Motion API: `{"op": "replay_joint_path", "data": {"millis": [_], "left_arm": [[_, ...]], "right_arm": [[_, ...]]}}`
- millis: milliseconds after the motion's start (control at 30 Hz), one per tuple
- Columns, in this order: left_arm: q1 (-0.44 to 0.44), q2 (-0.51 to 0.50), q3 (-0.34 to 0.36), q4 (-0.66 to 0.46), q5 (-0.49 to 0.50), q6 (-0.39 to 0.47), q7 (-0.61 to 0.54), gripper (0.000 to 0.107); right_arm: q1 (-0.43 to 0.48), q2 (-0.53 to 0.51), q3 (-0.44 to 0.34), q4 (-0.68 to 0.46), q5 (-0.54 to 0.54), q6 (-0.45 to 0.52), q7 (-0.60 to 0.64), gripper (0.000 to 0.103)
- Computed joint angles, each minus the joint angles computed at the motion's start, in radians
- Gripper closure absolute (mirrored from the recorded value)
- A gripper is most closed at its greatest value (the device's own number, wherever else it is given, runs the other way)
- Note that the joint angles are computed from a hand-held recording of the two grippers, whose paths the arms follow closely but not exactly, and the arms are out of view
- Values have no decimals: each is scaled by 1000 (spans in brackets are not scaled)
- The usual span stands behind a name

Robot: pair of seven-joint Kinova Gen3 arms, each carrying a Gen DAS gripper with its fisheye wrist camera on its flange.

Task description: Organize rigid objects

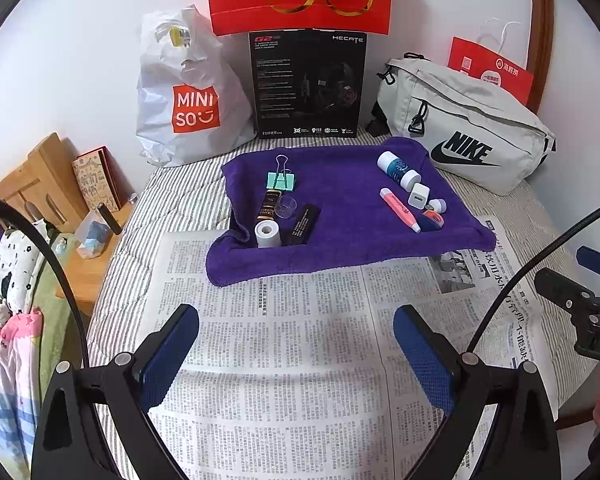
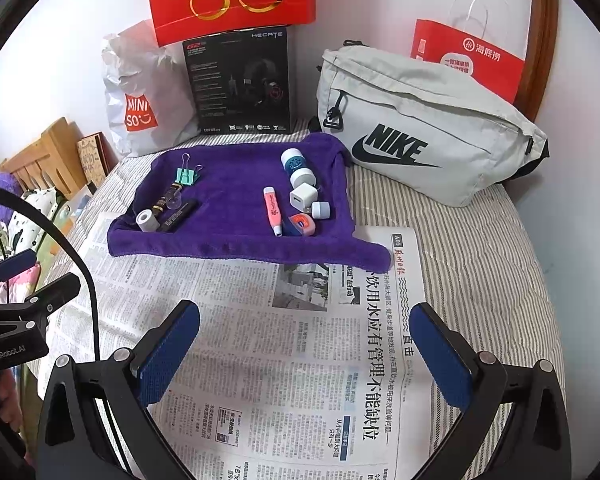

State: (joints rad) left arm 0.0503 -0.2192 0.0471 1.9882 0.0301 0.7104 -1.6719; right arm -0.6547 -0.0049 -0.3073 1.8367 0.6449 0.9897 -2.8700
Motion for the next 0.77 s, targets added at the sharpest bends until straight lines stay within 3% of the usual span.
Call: {"op": "replay_joint_path", "data": {"millis": [767], "left_arm": [[-1,-6,11,12,-25,-13,9,9]], "right_arm": [[0,0,-1,-4,-8,4,11,0]]}}
